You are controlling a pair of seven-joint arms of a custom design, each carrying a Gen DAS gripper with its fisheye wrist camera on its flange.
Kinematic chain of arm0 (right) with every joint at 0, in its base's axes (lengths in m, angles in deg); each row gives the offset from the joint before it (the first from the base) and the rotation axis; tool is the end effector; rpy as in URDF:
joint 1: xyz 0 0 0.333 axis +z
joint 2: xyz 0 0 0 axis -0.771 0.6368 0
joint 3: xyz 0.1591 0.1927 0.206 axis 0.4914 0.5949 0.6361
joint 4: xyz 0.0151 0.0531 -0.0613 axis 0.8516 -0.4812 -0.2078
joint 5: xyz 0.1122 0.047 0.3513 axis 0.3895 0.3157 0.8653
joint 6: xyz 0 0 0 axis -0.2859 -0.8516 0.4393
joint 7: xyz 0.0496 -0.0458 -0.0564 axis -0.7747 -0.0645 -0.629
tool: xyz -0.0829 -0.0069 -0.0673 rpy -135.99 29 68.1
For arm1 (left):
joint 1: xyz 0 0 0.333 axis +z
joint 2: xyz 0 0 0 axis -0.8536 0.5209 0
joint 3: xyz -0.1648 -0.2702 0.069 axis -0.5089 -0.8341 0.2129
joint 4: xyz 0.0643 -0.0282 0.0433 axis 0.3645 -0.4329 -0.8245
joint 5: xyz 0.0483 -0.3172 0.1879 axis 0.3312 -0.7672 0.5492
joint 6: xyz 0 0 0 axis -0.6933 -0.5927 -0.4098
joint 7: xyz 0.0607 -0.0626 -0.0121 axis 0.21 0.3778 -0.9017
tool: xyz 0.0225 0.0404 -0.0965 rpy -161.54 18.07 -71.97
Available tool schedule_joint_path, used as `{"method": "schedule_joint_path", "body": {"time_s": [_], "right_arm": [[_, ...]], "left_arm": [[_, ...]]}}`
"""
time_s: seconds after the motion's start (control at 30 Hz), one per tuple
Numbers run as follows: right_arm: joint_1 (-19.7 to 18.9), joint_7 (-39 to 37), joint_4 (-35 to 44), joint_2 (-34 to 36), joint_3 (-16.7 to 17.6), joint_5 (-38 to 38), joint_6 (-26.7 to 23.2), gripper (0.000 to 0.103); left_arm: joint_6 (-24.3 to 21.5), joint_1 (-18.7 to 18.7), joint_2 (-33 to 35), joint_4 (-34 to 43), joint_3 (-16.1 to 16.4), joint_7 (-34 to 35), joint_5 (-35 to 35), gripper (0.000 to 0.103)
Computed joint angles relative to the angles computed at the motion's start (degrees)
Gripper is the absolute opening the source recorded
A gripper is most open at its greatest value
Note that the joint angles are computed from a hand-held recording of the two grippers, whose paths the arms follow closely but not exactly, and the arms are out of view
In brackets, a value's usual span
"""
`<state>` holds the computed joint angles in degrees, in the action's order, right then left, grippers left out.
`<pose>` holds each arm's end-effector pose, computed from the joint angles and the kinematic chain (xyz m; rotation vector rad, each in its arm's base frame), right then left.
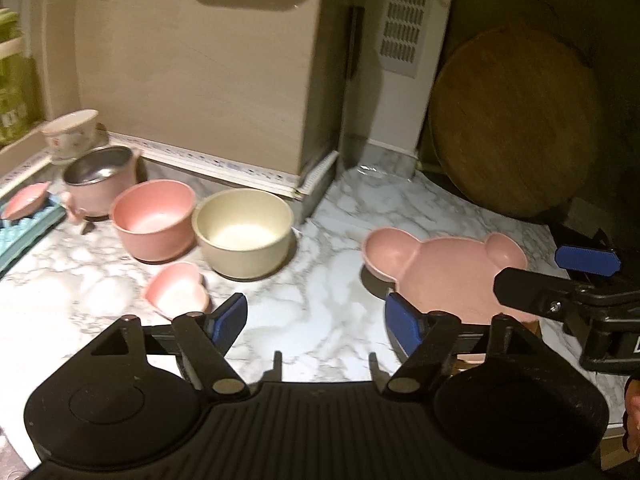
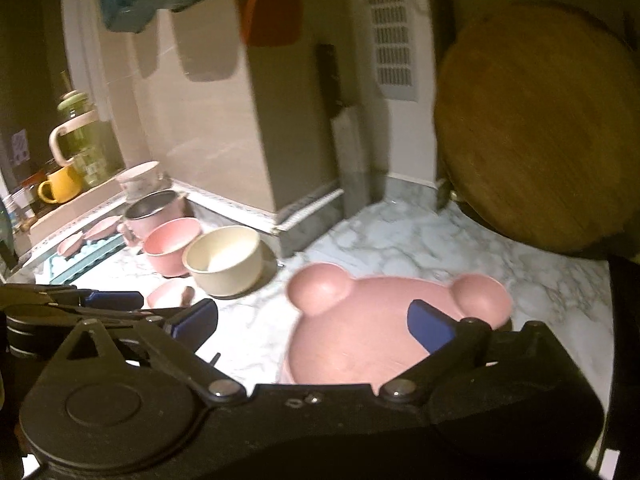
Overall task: Organize plates and bowls
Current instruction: 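Move both grippers to the rim of the cream bowl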
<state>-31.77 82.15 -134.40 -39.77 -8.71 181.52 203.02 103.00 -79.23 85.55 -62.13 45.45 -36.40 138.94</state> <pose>0.5585 0.1816 0.4328 -1.8464 1.1459 -0.4819 0.4904 -0.3282 0.4389 -1.8970 1.4847 -0.7961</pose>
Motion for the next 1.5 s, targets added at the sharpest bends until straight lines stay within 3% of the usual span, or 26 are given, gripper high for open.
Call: {"method": "schedule_joint_path", "body": {"time_s": [0.3,0.37,0.43,0.67,0.9,1.07,1.27,1.33,1.5], "right_arm": [[2.0,4.2,0.7,0.2,1.7,-2.8,0.8,0.103],[2.2,4.3,1.0,0.3,2.0,-2.7,0.8,0.103],[2.4,5.0,1.6,0.7,2.1,-3.2,0.8,0.103],[1.9,9.4,5.7,4.1,3.0,-9.1,-0.4,0.103],[0.5,21.9,12.8,10.3,3.8,-24.3,-2.8,0.103],[0.8,31.6,19.0,15.7,2.9,-36.2,-5.3,0.103],[2.6,46.8,30.0,23.6,-0.7,-50.8,-12.6,0.102],[3.1,52.9,35.0,26.8,-2.1,-55.4,-16.7,0.101],[4.4,65.3,47.2,34.3,-4.8,-65.7,-25.0,0.095]], "left_arm": [[-5.2,0.7,-4.4,-3.6,-1.2,-0.3,-0.5,0.08],[-5.9,1.0,-4.9,-4.1,-1.4,-0.3,-0.4,0.085],[-6.3,1.3,-5.6,-4.7,-1.6,-1.7,0.8,0.102],[-8.7,2.5,-5.3,-4.2,-1.6,-4.4,3.2,0.103],[-6.2,4.4,-2.2,-1.0,0.3,-3.3,0.1,0.103],[-1.1,6.1,0.5,0.5,2.2,-1.6,-4.3,0.103],[-2.0,6.4,3.5,2.9,4.1,-2.6,-6.6,0.103],[-5.0,5.7,4.5,4.2,4.6,-3.8,-6.2,0.103],[-4.8,6.5,7.3,6.8,5.2,-0.7,-10.7,0.102]]}}
